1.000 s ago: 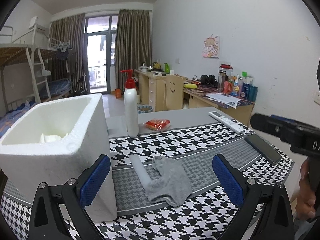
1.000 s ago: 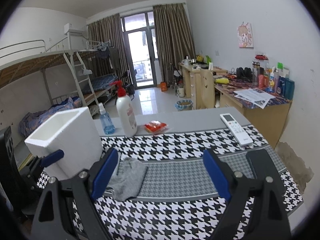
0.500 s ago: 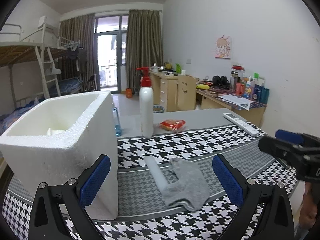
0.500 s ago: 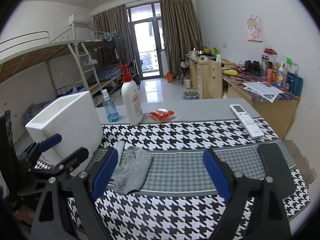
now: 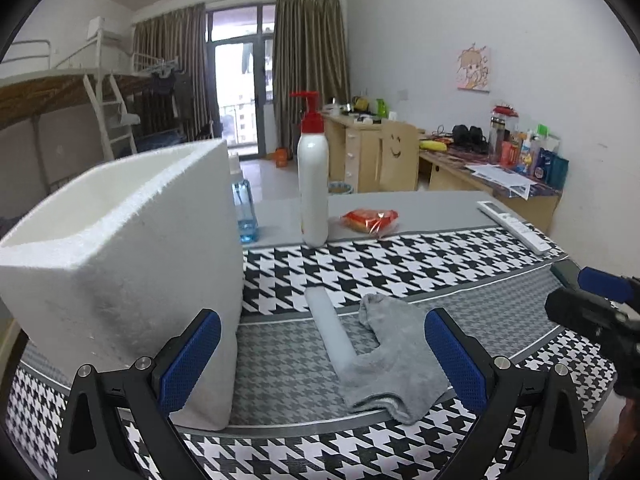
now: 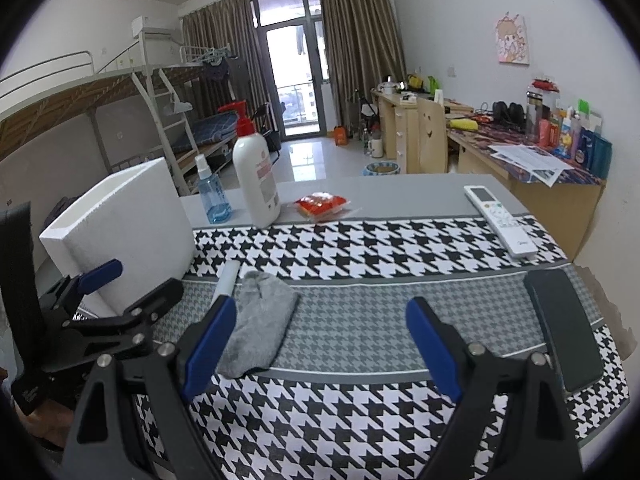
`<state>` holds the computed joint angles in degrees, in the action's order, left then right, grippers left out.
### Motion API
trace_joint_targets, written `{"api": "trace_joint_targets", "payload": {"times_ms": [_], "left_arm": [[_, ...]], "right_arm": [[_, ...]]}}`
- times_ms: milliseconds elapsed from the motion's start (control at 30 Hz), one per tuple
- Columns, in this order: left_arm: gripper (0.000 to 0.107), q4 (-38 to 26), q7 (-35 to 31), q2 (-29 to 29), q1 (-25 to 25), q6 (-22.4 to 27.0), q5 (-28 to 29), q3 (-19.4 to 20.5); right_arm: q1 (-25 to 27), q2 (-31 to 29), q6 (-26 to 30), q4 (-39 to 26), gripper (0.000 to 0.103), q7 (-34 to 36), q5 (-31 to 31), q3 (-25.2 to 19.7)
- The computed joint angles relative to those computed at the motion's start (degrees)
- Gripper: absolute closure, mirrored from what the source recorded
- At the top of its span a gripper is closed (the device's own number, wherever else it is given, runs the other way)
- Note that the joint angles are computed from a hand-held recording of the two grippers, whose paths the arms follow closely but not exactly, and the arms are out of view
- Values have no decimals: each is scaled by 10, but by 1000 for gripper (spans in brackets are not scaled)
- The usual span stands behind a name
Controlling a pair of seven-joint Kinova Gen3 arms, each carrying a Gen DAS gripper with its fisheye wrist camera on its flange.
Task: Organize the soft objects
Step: 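Close the left gripper on the white roller tube while the right approaches the grey sock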
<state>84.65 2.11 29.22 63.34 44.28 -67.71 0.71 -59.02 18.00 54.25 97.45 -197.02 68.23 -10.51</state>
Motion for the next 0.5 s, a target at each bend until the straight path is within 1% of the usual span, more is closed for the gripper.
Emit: {"api": "trace_joint_targets", "payload": {"times_ms": [167, 267, 333, 400, 467, 500], "left_arm": [[7, -20, -17, 14, -4, 0, 18, 2], [8, -32, -31, 22, 0, 10, 30, -3], [15, -43, -54, 27, -9, 9, 53, 1], [17, -49, -71, 29, -14, -1, 73, 1], [21, -62, -84, 39, -8, 7, 83, -7], [24, -68, -91, 42, -7, 10, 91, -9]], "right_arm": [[7, 8, -15, -4, 14, 20, -18, 2], [11, 6, -27, 0, 14, 23, -25, 5], [12, 7, -29, 0, 14, 28, -31, 7], [12, 9, -34, -1, 14, 32, -36, 8], [14, 10, -40, 0, 14, 36, -42, 9], [15, 11, -42, -1, 14, 39, -46, 10]]}}
